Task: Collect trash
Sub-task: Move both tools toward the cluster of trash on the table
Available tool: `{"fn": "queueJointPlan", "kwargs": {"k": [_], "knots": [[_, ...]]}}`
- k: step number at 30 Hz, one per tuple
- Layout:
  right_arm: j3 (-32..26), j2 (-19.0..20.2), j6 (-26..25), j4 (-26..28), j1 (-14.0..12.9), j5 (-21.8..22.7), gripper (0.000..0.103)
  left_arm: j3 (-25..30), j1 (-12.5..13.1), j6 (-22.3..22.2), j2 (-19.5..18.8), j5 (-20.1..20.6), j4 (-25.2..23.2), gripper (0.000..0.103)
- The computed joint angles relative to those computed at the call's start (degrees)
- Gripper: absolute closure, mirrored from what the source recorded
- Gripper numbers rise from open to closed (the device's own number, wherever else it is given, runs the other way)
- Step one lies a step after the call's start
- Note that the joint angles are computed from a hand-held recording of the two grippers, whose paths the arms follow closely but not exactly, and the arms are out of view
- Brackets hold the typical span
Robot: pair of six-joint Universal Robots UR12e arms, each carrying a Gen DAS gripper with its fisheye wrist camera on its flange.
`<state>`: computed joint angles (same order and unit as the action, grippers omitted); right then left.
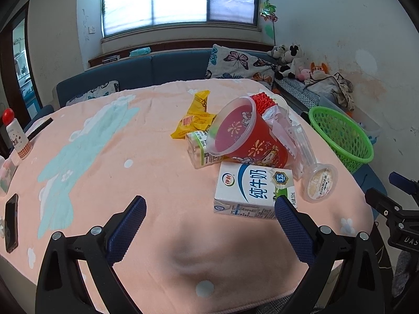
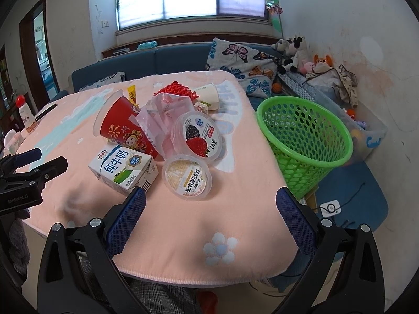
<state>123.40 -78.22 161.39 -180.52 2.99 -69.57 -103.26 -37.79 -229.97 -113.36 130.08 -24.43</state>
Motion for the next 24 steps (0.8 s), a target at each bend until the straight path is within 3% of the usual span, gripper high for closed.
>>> {"fn": "queueJointPlan", "kwargs": {"k": [24], "knots": [[-1.4, 1.5, -0.4, -0.2, 0.5, 0.8, 0.005, -0.1, 0.9, 1.6, 0.4, 0.0, 1.2, 0.008]]}}
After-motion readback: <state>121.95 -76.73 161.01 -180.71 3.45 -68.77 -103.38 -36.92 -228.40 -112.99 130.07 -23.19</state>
